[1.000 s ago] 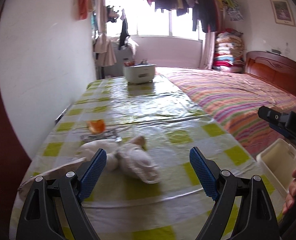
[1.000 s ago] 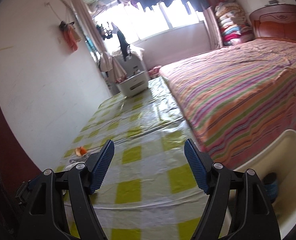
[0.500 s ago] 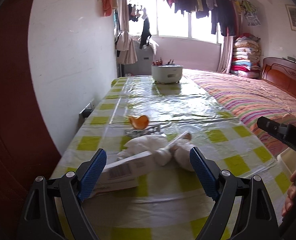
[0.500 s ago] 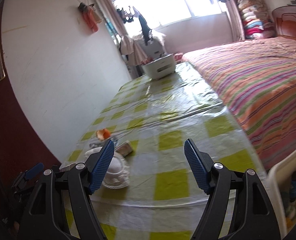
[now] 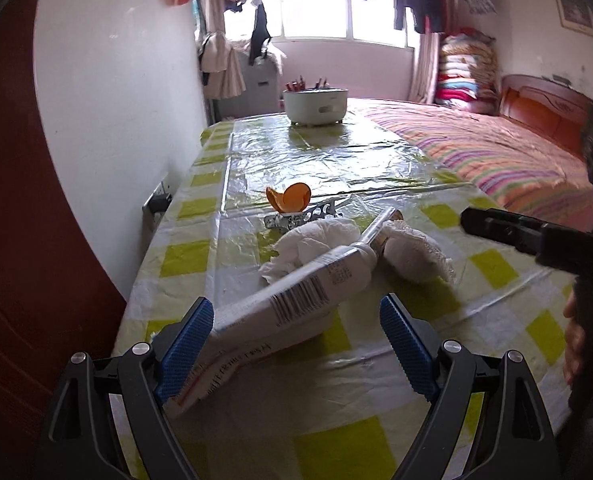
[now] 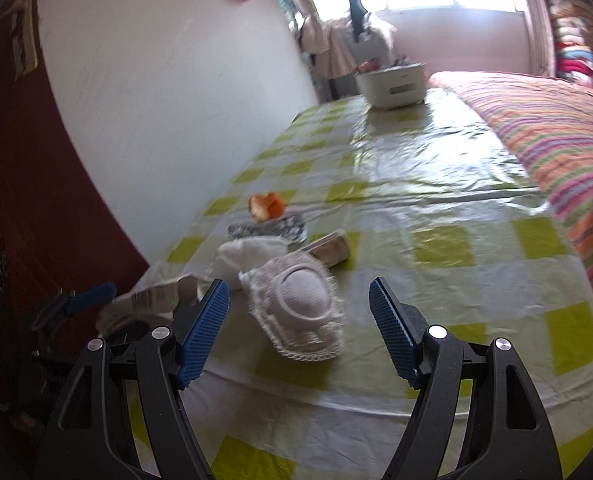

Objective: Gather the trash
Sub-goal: 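Grasp the white lace mask with the right tool while the left tool grasps the toothpaste box, then carry the mask and toothpaste box with both tools over the bin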

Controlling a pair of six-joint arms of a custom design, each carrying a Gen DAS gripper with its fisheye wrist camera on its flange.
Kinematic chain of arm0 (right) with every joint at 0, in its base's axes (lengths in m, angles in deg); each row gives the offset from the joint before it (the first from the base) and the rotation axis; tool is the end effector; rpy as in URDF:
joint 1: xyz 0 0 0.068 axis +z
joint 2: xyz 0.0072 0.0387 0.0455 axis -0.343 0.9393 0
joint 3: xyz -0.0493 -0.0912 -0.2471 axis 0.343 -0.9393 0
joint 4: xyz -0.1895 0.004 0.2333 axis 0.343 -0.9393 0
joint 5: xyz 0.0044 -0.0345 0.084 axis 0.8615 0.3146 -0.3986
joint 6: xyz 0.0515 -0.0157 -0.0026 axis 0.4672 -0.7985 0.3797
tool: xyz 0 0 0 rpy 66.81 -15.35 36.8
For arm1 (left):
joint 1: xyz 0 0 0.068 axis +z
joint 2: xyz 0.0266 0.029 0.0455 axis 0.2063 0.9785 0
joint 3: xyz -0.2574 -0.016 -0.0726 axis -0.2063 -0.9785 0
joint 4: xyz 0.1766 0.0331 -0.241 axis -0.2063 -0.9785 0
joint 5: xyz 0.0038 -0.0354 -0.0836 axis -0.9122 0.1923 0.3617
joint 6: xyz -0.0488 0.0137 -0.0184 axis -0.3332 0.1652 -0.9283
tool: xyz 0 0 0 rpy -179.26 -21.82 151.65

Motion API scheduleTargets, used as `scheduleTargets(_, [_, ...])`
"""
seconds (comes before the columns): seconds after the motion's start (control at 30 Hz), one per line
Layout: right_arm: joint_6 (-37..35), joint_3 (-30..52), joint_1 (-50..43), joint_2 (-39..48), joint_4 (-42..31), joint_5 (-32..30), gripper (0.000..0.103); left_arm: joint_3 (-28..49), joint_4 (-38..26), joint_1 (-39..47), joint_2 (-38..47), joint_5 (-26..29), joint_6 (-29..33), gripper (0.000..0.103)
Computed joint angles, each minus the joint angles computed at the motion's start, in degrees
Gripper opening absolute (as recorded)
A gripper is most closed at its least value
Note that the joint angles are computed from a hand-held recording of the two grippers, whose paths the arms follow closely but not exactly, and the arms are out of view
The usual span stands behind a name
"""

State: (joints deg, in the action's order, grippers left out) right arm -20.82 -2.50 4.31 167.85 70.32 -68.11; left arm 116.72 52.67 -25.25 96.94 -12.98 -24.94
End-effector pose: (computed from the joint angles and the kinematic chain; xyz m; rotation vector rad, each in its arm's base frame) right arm 0.3168 0.1452 0.1106 -0.0848 2.1977 0.5041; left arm 0.2457 -0.1721 0.1310 0.3585 2.1794 -0.0937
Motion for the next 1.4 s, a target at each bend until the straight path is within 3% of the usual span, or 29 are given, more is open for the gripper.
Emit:
scheduleTargets(0.07, [-1.3,1.8,1.0,1.5,-1.5,0.1,0.072,0.9,-0.5,1.3,1.0,2.3,1.5,0.083])
scheduleTargets(0.3, [-6.7,7.9,3.4,5.5,-7.2,2.6,0.072,4.1,-1.4,3.3,4.8,2.7,4.9,0.083])
scheduleTargets(0.5, [-8.1,10.8,3.7,9.1,-10.3,2.7,0.072,7.8,-5.0,3.2,10.3,-0.9,13.7,0.083])
scheduleTargets(0.6, [-9.1,12.3,4.2,9.8,-11.8,3.9,0.071,9.3,-6.7,3.5,12.5,-0.6,15.0,0.083])
scheduleTargets(0.77, [-10.9,15.0,3.6,11.1,-14.8,6.2,0.053,9.9,-6.9,2.7,13.2,-0.7,15.2,0.083])
scheduleTargets(0.83, [-10.6,14.8,2.3,11.3,-14.8,6.0,0.044,10.4,-6.7,2.4,13.9,-1.4,15.0,0.082])
scheduleTargets(0.93, [-9.3,13.5,0.1,10.5,-14.0,2.4,0.041,11.0,-7.2,2.2,14.3,-2.4,13.4,0.073])
scheduleTargets(1.0, [-8.9,12.5,-0.4,9.5,-13.7,1.7,0.041,11.1,-7.2,3.2,13.7,-1.5,11.2,0.056])
scheduleTargets(1.07, [-8.3,11.0,-0.3,8.2,-13.1,1.4,0.040,11.3,-7.6,5.2,12.7,1.4,7.4,0.047])
scheduleTargets(1.17, [-6.7,9.3,-1.2,6.8,-11.9,0.0,0.041,11.1,-7.8,8.9,11.5,7.4,1.8,0.041])
scheduleTargets(1.4, [-3.2,4.3,-2.6,2.1,-8.2,-1.4,0.041,9.6,-6.5,9.2,9.4,9.4,-2.3,0.036])
